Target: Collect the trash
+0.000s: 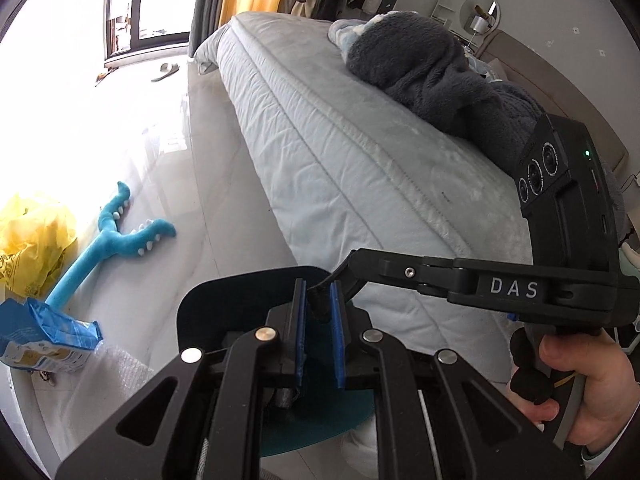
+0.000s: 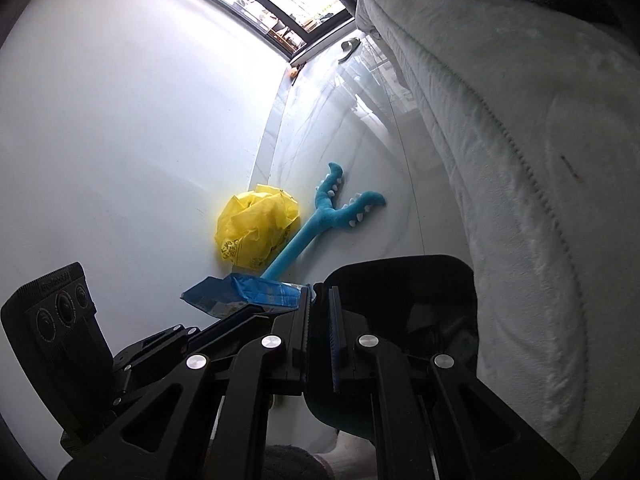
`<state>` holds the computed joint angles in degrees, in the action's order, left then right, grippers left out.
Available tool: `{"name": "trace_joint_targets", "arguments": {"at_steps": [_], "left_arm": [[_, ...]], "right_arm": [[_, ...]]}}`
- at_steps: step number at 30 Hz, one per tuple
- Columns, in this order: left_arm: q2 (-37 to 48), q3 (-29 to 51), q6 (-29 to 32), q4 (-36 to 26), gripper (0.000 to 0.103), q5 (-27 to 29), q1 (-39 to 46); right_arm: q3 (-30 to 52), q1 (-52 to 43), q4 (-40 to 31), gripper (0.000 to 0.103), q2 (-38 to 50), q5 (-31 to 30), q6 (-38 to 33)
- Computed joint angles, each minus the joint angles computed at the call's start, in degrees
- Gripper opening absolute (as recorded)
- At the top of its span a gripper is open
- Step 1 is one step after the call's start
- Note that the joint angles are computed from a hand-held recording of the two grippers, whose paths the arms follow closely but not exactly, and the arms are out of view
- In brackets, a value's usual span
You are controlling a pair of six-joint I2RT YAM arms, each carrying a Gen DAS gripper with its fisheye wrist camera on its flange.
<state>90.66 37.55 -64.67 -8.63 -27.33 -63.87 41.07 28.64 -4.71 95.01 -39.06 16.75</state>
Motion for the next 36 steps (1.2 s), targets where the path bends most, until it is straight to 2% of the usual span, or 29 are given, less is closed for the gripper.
{"name": "trace_joint_targets", "arguments": {"at_steps": [9, 11, 14, 16, 20, 22, 24, 25, 28, 31, 33, 36], "left_arm": [[-1.28, -6.22, -0.89, 2.28, 0.016, 6.14, 1.07], [-1.23, -7.41, -1.05, 2.99, 0.023, 8.09, 1.66], [-0.33, -8.09, -2.05, 2.25, 0.026, 9.93, 2.30], [-0.30, -9.36, -2.62, 3.35, 0.041, 11.65, 2.80], [-0.23, -9.11, -2.95, 1.74, 0.052, 11.60, 1.92], [-0.70, -8.12, -3.49, -0.57, 0.064, 10.08, 0.89], [-1.50, -6.82, -4.43, -3.78, 0.072, 8.10, -0.52], [-1.90, -5.72, -5.73, -6.46, 0.075, 6.38, -1.76], [-3.54, -2.81, -11.71, -13.28, 0.081, 0.30, -6.75], [-3.29, 3.24, -19.72, -24.11, 0.084, -8.16, -13.39], [-1.07, 10.04, -26.98, -35.26, 0.090, -14.85, -18.75], [3.54, 20.27, -38.41, -51.49, 0.096, -21.46, -25.06]], "right_arm": [[0.89, 7.29, -0.72, 0.008, 3.82, 9.13, -1.00], [1.28, 8.35, -1.05, 0.008, 5.30, 11.67, -1.24], [0.96, 8.30, -1.73, 0.008, 7.30, 13.34, -1.98], [0.84, 8.58, -2.44, 0.009, 7.77, 15.18, -2.23], [-0.72, 7.56, -3.99, 0.009, 4.80, 16.23, -3.25], [-1.83, 6.67, -4.98, 0.009, 1.70, 16.14, -3.62], [-3.03, 5.54, -6.56, 0.011, -2.37, 15.60, -4.02], [-4.00, 5.06, -7.61, 0.016, -5.41, 15.94, -4.43], [-6.53, 3.46, -11.26, 0.056, -15.35, 17.29, -5.86], [-8.20, 2.17, -17.66, 0.056, -27.94, 20.07, -9.24], [-8.82, 1.11, -22.61, 0.057, -36.76, 22.02, -11.33], [-8.53, -3.53, -31.54, 0.069, -50.23, 21.67, -15.81]]}}
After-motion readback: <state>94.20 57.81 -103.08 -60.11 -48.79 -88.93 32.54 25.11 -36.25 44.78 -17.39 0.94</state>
